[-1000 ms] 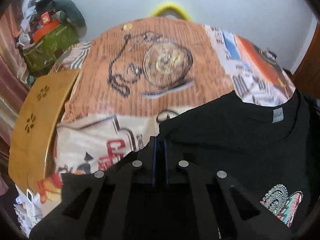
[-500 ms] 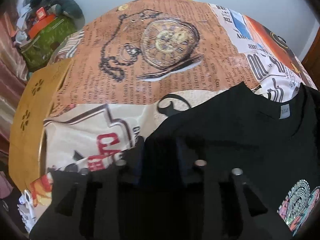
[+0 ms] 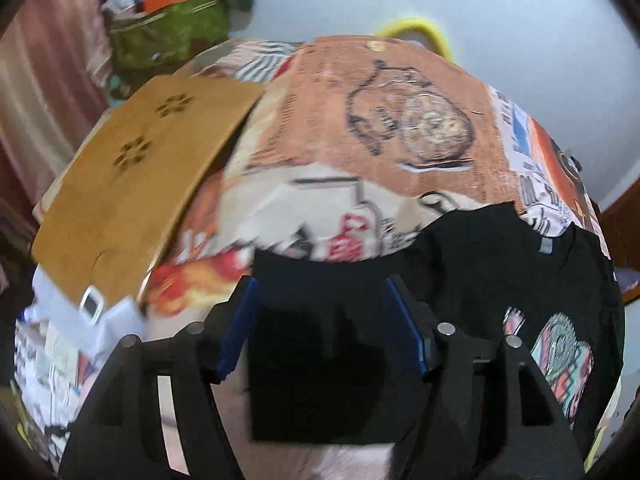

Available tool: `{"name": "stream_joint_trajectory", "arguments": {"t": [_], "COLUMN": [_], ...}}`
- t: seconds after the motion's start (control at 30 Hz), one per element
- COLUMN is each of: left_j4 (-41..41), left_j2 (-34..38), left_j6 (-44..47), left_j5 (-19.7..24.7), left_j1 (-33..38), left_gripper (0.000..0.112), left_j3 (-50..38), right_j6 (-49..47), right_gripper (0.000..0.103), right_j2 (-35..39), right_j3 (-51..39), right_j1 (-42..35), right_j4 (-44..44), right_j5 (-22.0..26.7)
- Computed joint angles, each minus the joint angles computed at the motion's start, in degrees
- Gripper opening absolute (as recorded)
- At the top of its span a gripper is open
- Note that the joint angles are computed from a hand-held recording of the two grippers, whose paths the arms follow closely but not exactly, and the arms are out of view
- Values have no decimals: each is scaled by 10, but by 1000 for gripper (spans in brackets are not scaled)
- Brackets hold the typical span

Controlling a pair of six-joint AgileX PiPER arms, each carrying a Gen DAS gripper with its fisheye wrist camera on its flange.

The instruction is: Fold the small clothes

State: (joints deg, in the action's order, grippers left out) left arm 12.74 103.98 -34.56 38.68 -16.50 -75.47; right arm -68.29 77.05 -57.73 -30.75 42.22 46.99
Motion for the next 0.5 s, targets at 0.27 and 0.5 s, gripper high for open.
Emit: {"name": "stream_joint_trajectory", "arguments": {"t": [0.27, 0.5], "left_j4": [-64, -59], "left_j2": [-57, -40], "left_j6": [52, 41], "left_j5": [-53, -100], "left_j1": [55, 41], "left_gripper": [66, 56], "left_j3": [150, 183], "right_j6": [-49, -60], "right_gripper": [67, 67], "right_j2": [-85, -110], "right_j3": [69, 108], "right_j1": [-61, -76], "right_j4": [27, 7], "right_j5": [74, 79]}}
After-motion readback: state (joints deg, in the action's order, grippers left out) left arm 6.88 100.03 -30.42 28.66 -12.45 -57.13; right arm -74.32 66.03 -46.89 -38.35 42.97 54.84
